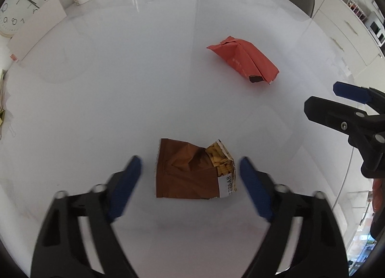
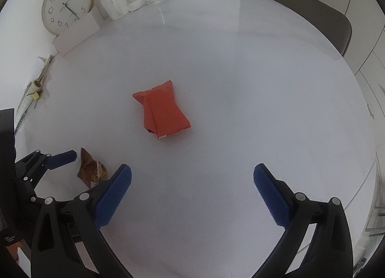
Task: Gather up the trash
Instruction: 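Grasp the brown snack wrapper with the left tool while the right tool grasps the red packet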
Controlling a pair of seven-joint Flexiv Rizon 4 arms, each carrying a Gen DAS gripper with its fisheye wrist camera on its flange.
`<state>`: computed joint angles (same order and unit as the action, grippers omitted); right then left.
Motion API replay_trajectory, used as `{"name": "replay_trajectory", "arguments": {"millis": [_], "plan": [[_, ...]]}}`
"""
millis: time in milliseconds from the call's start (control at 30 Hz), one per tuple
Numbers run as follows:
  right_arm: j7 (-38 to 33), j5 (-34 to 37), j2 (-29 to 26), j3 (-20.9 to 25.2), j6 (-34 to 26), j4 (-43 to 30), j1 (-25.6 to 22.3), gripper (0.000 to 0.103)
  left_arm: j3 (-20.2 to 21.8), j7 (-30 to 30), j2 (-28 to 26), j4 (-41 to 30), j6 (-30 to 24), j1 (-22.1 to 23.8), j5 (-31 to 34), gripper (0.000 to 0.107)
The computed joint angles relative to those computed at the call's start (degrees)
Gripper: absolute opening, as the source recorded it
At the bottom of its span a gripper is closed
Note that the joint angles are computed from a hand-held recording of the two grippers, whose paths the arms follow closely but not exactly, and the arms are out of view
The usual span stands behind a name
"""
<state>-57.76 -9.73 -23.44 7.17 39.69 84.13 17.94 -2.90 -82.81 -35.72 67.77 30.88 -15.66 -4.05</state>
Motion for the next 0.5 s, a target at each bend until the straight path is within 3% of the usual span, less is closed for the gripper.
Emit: {"name": "replay_trajectory", "arguments": {"millis": [267, 500], "plan": [[-4.55, -1.31, -3.08, 0.12, 0.54, -3.49, 0.67, 0.101, -0.18, 1.67, 0.69, 1.75, 3.43, 0.09, 0.34, 0.052], [-12.17, -3.25, -10.88, -0.78, -4.21, -14.00, 2.20, 0.098, 0.15, 0.97, 1.02, 1.63, 3.25, 0.26, 0.14, 0.052]]}}
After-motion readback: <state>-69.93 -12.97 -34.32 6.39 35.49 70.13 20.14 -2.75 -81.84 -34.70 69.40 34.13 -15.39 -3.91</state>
